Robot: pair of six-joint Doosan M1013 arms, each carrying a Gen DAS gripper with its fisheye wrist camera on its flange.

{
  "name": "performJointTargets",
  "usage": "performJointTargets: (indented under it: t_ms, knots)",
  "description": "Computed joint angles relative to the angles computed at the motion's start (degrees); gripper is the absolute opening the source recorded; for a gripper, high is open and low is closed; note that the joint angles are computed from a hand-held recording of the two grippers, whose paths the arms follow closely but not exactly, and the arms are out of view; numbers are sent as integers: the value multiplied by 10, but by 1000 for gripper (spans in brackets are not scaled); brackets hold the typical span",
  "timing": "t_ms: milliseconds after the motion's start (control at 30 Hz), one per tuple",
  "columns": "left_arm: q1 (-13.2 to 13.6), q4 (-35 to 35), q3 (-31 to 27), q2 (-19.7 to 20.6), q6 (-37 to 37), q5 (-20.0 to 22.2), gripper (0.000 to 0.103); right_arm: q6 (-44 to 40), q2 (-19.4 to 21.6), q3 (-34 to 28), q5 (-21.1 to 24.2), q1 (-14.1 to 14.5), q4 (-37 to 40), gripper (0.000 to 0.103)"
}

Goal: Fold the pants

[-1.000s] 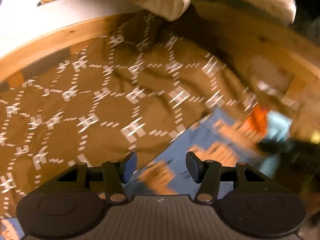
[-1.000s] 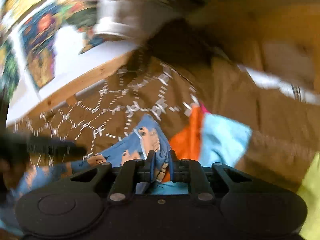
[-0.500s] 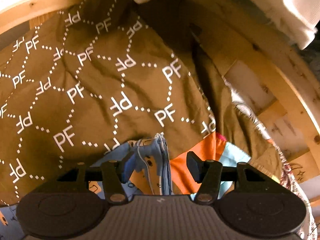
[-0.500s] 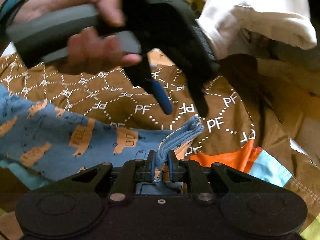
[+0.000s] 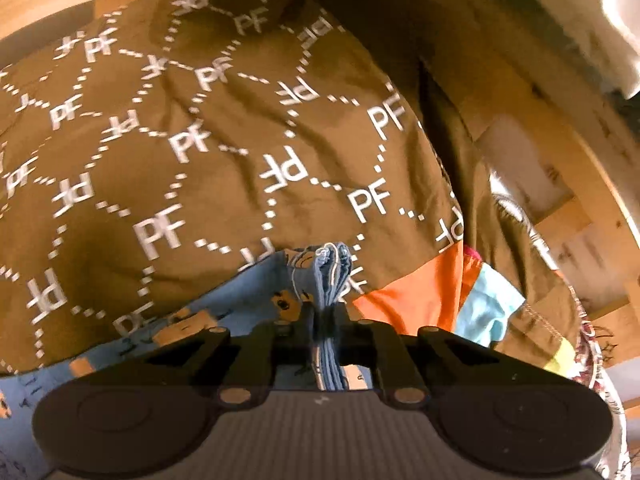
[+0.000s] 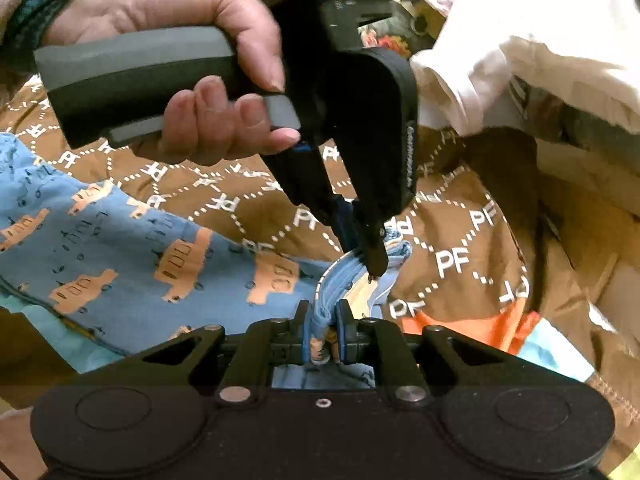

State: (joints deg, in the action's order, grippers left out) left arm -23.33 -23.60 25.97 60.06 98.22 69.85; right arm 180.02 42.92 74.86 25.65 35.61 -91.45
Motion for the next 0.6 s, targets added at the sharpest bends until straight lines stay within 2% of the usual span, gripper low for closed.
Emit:
performJointTargets:
  t_ms: [200, 333, 467, 600]
  knots:
    - [37, -76, 131, -70, 48, -63, 10, 33, -2, -2, -28, 14, -60, 13]
    - [64, -111, 208, -107, 73, -94, 10, -5, 4, -18, -61, 26, -40, 13]
    - [88, -127, 265, -130, 84, -120, 10, -119, 22, -54, -86, 35, 73, 13]
    - [107, -143, 299, -136, 97, -132, 10, -303, 48, -97, -97, 44, 254, 13]
